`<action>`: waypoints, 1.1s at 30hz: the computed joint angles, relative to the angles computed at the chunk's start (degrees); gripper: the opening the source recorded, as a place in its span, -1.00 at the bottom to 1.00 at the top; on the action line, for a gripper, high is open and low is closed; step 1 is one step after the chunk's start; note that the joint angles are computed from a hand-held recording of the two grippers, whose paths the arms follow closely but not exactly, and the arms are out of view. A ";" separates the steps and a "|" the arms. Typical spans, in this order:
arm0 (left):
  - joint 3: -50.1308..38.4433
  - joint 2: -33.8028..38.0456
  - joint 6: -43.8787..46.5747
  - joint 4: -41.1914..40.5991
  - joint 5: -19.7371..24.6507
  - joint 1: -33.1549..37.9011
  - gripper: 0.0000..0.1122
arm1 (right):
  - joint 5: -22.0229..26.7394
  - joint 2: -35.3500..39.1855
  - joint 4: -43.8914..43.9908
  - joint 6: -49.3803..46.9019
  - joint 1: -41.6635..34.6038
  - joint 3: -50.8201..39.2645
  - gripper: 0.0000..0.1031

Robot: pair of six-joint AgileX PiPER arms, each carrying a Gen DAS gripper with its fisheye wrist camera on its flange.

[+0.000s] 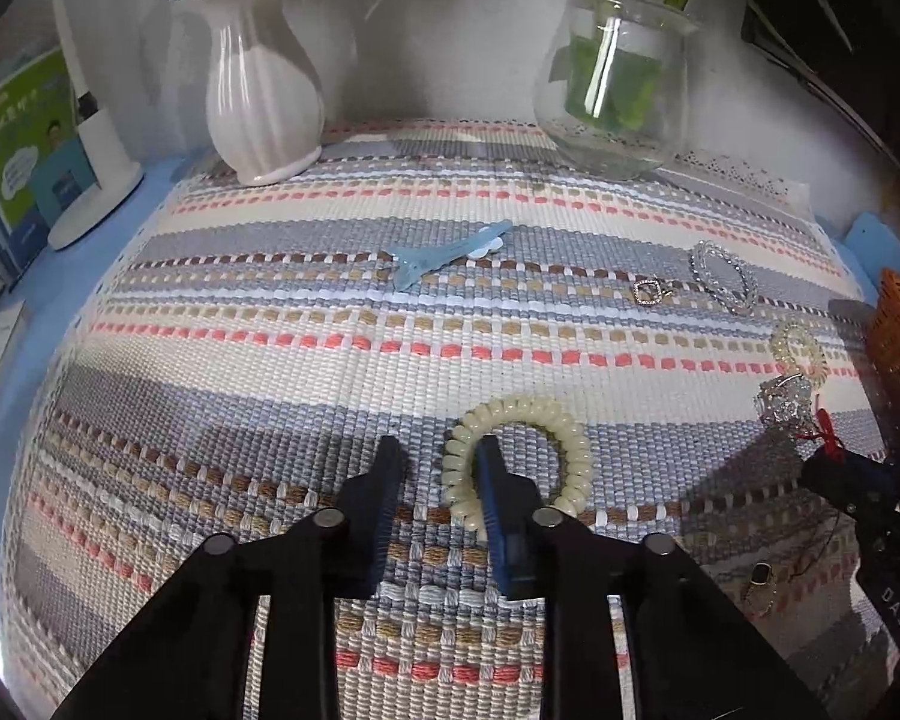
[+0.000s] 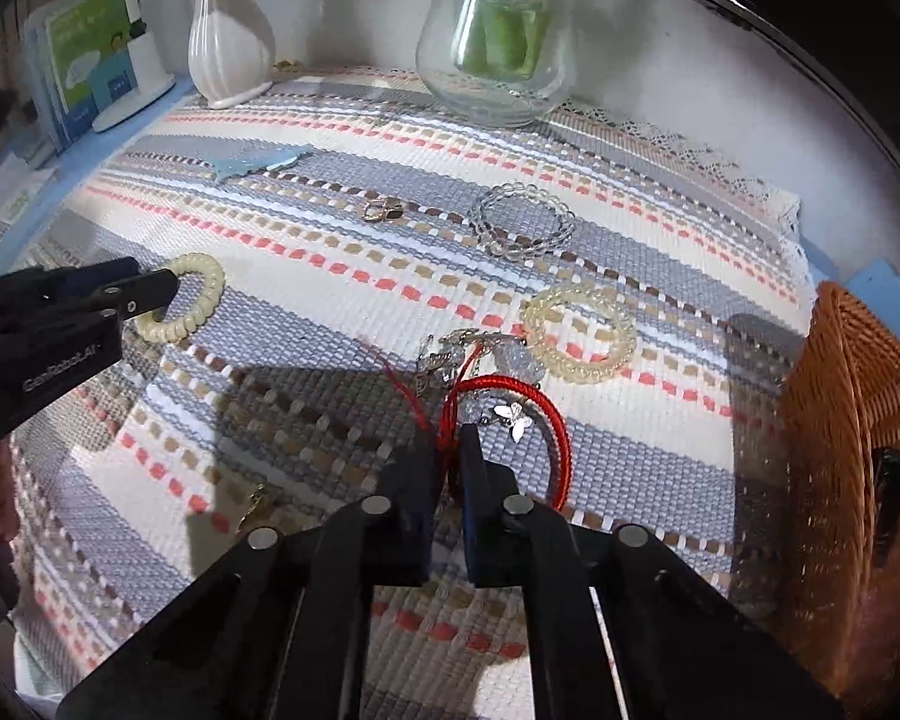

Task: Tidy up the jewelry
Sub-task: 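Grasp the red string bracelet with the right tool while the left tool returns to the mat, then grasp the clear bead bracelet with the left tool while the right tool lifts the red bracelet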

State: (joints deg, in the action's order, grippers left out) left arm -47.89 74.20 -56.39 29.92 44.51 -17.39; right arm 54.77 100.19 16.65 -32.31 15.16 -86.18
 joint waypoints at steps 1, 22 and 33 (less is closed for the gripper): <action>0.31 -0.56 0.48 -0.55 -0.23 0.37 -0.77 | 0.29 -0.27 0.45 -0.21 -0.27 0.14 -0.87; -12.38 -1.89 12.97 -11.91 4.08 5.24 -0.81 | 6.40 -3.10 14.22 -5.77 -11.22 -3.63 -0.87; -24.67 4.23 13.67 -10.74 8.28 -2.90 -0.82 | 10.60 -2.67 18.52 -5.85 -18.48 -10.99 -0.88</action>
State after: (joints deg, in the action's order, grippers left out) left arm -72.57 78.42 -42.72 19.18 52.79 -20.28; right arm 65.37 97.52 35.17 -38.15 -3.32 -97.17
